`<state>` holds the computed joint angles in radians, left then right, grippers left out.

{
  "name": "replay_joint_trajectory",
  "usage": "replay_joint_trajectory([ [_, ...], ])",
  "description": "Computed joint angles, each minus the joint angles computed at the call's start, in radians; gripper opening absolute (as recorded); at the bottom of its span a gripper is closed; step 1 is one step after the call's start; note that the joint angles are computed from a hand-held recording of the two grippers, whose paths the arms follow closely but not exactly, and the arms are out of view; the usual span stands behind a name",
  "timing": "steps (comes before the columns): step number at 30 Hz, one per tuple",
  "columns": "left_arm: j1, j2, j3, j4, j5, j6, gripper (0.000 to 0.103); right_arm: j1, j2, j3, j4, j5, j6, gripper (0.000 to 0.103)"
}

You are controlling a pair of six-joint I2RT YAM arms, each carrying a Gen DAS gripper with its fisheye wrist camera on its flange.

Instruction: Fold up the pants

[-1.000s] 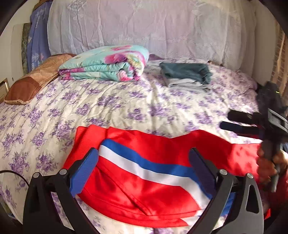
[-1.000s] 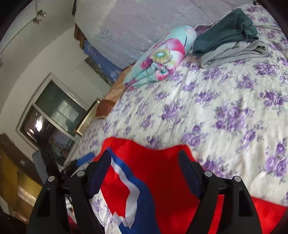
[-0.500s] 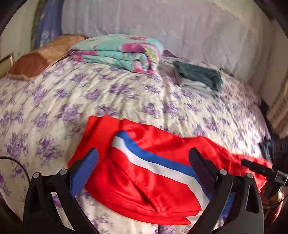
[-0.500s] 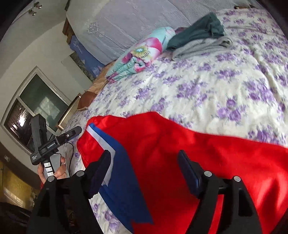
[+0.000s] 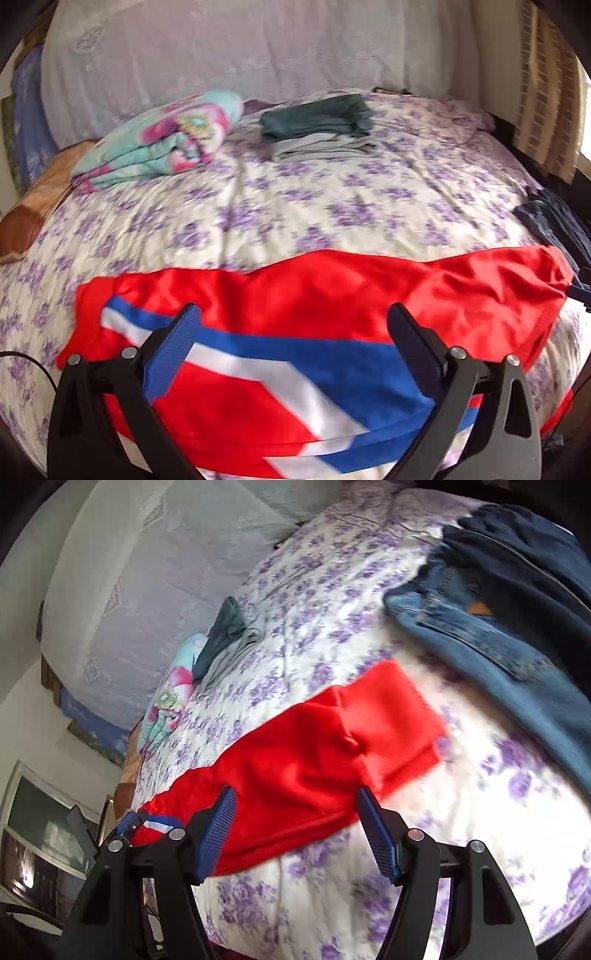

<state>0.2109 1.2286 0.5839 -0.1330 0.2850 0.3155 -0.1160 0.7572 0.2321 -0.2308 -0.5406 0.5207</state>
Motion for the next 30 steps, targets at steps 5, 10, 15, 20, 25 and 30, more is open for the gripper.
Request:
replay_joint_trajectory([
  [5,-0.307,0.124,-0.033,0.06,-0.195,-0.076,0.098,-0.037,0.153,-0.075,0.194,0.027,0.056,0.07],
  [10,-0.244,0.22,-0.026,0.071,-0.133,-0.12,0.099,-0.078,0.302,-0.101,0.444,-0.001,0.124,0.068],
  [15,-0.018,0.023,-0.087,0.082,-0.065,-0.092,0.099,-0.069,0.402,-0.136,0.635,0.066,0.182,0.046],
  [20,0.361,0.015,-0.013,0.063,0.045,-0.012,0.099,-0.07,0.386,-0.158,0.7,0.071,0.222,0.029],
  [25,0.672,0.199,0.126,-0.016,0.237,-0.004,0.098,0.214,0.133,-0.081,0.472,0.411,0.198,0.026],
  [30,0.763,0.304,0.124,0.003,0.282,0.028,0.098,0.556,0.214,0.095,0.435,0.721,0.118,0.026],
])
